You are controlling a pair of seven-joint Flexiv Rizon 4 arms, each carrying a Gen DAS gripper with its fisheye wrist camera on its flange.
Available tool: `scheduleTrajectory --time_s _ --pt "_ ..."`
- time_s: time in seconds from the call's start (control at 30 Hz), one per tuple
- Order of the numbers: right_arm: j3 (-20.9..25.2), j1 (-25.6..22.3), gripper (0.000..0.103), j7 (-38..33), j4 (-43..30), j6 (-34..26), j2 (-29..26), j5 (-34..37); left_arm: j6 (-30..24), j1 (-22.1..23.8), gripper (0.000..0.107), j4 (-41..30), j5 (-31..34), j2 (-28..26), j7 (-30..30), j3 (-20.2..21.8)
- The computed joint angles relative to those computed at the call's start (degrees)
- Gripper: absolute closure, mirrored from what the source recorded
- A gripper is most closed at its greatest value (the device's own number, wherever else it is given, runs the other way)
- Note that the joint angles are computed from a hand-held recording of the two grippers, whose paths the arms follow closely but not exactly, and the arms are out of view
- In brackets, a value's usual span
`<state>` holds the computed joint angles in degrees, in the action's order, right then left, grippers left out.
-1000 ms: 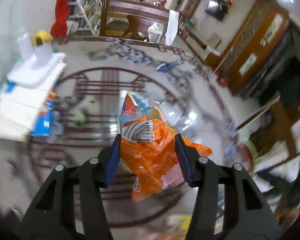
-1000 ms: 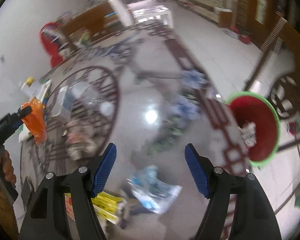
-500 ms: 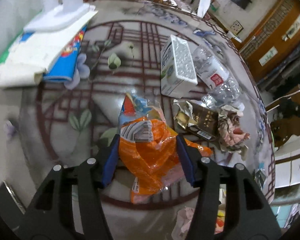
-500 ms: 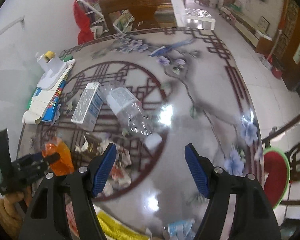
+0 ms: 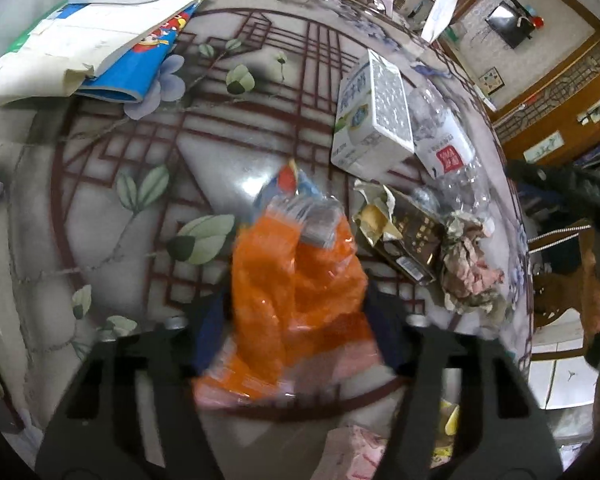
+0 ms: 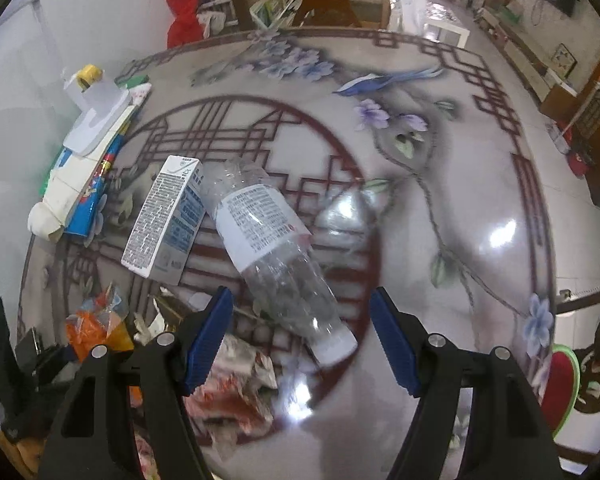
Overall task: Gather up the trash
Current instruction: 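Grasp the clear plastic water bottle with the right tool while the left tool holds the orange bag, then lift the orange bag and water bottle and carry them to the red bucket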
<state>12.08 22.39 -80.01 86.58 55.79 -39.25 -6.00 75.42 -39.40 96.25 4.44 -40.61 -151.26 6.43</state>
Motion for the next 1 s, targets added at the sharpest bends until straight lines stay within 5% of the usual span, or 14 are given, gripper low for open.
scheduleTrajectory --time_s 0.63,0.7,1.0 --pt "1.7 0.3 0.033 -4.3 -13.2 -11.6 -8.7 4.8 -1.2 -1.7 0.058 -1.4 4.4 1.4 -5.8 3.2" --pt "1.2 0.6 0.045 -3.7 -12.7 -11.1 -8.7 5.1 -1.3 -1.9 0.058 -1.9 5.0 1.4 -6.2 3.4" --pt "1.8 -1.8 0.048 -2.5 -6.5 -4.1 -4.1 8.2 -1.9 -3.0 0.058 -2.1 8.1 2.6 -9.5 5.0"
